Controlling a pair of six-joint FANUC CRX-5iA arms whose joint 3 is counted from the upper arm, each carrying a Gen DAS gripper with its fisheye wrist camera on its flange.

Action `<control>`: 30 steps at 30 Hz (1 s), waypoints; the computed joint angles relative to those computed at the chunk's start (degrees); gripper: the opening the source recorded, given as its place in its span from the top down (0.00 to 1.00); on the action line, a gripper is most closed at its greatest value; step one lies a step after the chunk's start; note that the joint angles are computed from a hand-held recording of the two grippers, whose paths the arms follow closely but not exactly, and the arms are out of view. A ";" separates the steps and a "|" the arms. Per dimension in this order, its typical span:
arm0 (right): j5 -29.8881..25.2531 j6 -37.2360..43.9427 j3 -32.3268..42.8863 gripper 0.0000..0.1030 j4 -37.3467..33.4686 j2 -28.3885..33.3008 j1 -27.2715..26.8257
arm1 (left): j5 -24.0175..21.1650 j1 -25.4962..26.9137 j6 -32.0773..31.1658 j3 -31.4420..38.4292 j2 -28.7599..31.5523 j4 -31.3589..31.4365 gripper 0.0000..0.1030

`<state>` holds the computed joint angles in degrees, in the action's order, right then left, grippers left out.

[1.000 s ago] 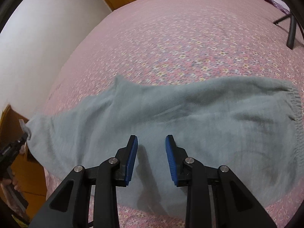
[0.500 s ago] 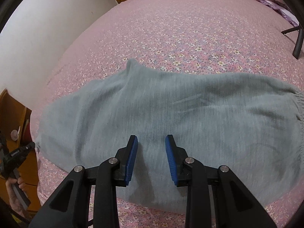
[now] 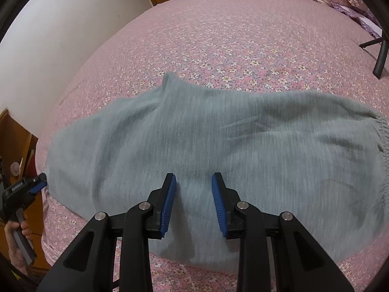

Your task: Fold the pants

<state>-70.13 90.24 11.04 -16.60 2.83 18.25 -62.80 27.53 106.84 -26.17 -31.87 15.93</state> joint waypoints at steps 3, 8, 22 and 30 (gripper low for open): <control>0.28 -0.07 -0.32 0.69 0.15 -0.21 0.17 | 2.09 1.43 -1.30 -0.29 1.22 2.11 0.67; 0.62 -0.08 -0.73 0.68 -0.11 -0.41 0.18 | 3.99 0.97 -0.03 0.69 3.41 0.37 0.70; -0.31 -0.97 -0.02 0.68 1.27 -0.09 0.81 | 2.27 0.55 1.87 0.85 -1.05 -6.77 0.98; -0.84 0.04 0.90 0.68 0.57 0.68 0.37 | -4.73 -5.67 6.23 6.76 2.75 -20.29 0.67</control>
<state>-70.97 90.28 11.94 -16.03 3.51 18.62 -67.53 21.86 113.07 -19.41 -29.12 -4.36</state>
